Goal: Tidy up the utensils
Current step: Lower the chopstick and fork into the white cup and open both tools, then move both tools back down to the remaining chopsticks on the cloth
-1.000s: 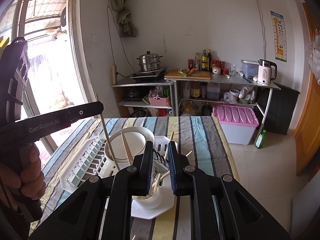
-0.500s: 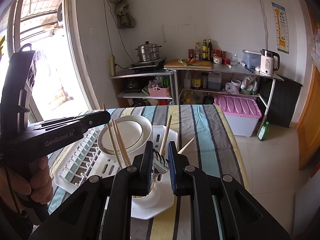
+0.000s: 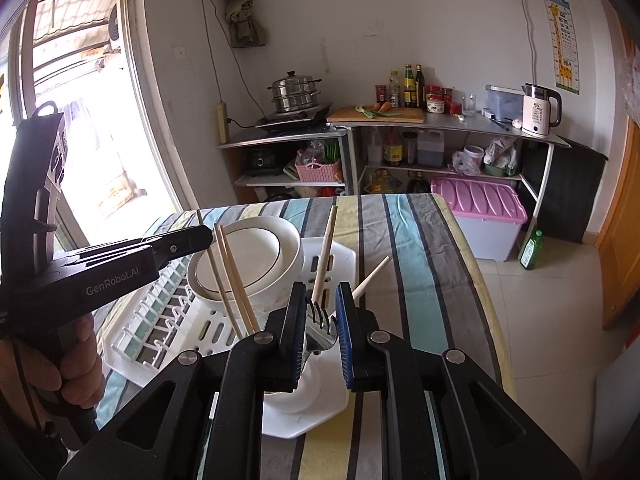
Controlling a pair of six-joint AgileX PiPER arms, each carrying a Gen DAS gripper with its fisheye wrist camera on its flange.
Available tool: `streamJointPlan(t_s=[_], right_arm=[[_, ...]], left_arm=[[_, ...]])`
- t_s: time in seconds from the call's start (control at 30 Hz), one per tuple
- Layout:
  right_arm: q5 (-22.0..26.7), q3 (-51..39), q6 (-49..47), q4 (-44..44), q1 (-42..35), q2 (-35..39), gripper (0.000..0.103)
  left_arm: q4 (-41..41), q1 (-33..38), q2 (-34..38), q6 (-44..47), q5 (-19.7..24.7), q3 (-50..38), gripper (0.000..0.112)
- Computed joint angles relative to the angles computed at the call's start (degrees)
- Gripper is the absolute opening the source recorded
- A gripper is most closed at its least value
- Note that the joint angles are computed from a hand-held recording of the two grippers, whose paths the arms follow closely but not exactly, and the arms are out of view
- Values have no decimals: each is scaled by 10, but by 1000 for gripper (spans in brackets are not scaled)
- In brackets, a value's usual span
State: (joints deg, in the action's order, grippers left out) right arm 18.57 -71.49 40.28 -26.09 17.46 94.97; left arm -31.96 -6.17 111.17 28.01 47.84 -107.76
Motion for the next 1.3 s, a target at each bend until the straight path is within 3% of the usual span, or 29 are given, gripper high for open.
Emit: streamJointPlan(t_s=[0.37, 0.67, 0.93, 1.3], right_arm=[[-14, 31, 18, -13, 3, -28, 28], [-8, 107, 164, -146, 48, -104, 31], [41, 198, 386, -336, 141, -183, 31], [144, 296, 565, -441, 303, -252, 31]], left_arm=[[-15, 16, -30, 18, -13, 43, 6], [-80, 56, -121, 103, -36, 166, 11], [-174, 121, -252, 242, -43, 344, 20], [-251, 237, -386, 380, 12, 523, 25]])
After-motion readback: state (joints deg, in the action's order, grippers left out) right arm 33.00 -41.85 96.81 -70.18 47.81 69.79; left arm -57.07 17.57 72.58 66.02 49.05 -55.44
